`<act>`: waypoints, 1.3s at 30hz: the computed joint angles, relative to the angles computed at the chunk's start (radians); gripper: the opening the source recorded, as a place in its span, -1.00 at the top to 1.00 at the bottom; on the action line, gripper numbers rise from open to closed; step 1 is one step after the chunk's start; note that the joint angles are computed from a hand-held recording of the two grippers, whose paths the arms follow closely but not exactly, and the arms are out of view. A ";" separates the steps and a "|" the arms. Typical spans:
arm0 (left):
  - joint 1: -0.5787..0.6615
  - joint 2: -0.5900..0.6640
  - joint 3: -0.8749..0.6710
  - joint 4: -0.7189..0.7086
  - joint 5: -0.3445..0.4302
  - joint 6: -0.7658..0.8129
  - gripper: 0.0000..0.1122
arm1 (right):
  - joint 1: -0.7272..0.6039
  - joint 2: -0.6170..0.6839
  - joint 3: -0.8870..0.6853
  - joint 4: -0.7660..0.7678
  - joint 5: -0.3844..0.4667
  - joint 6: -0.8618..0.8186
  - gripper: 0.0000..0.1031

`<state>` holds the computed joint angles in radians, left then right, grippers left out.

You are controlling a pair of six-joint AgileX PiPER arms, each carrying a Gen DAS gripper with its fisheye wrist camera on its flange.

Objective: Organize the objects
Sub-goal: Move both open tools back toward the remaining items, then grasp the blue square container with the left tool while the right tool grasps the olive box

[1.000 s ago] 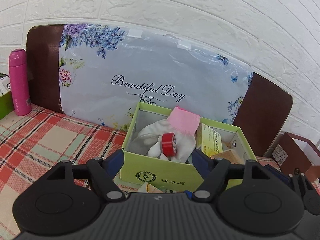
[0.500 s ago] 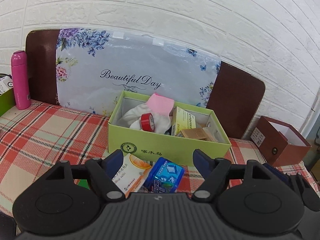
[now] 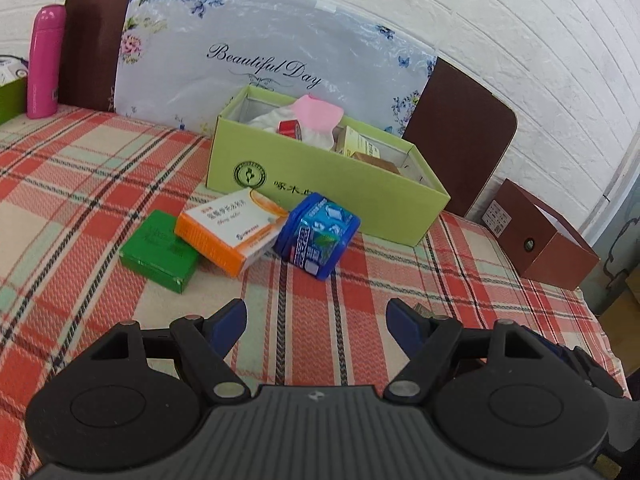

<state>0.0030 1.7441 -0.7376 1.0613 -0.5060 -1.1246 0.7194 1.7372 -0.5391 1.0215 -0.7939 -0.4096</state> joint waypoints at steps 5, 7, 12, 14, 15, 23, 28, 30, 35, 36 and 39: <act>0.028 0.042 0.049 -0.078 -0.074 0.096 -0.42 | -0.075 0.067 -0.018 -0.085 0.081 0.029 -1.00; 0.037 0.048 0.056 -0.084 -0.096 0.120 -0.42 | -0.103 0.088 -0.048 -0.085 0.103 -0.018 -0.98; 0.023 0.059 0.042 -0.126 -0.108 0.172 -0.42 | -0.178 0.124 -0.107 -0.157 0.169 -0.052 -0.80; 0.012 0.068 0.020 -0.125 -0.101 0.176 -0.42 | -0.199 0.133 -0.121 -0.171 0.197 -0.048 -0.70; 0.003 0.073 0.004 -0.123 -0.092 0.176 -0.42 | -0.206 0.132 -0.119 -0.187 0.206 -0.032 -0.62; -0.083 0.136 -0.162 -0.145 0.009 0.219 -0.42 | -0.187 0.085 -0.068 -0.193 0.228 0.034 0.55; -0.147 0.219 -0.327 -0.141 0.130 0.235 -0.42 | -0.156 0.052 -0.028 -0.211 0.224 0.110 0.57; -0.162 0.249 -0.385 -0.070 0.166 0.176 -0.42 | -0.142 0.044 -0.016 -0.208 0.218 0.126 0.57; -0.211 0.326 -0.501 -0.013 0.295 0.190 -0.46 | -0.138 0.020 0.003 -0.240 0.233 0.185 0.57; -0.211 0.337 -0.516 0.063 0.308 0.119 -0.46 | -0.133 0.015 0.007 -0.234 0.232 0.181 0.57; -0.186 0.343 -0.497 0.115 0.256 0.073 -0.09 | -0.123 -0.004 0.018 -0.218 0.245 0.171 0.57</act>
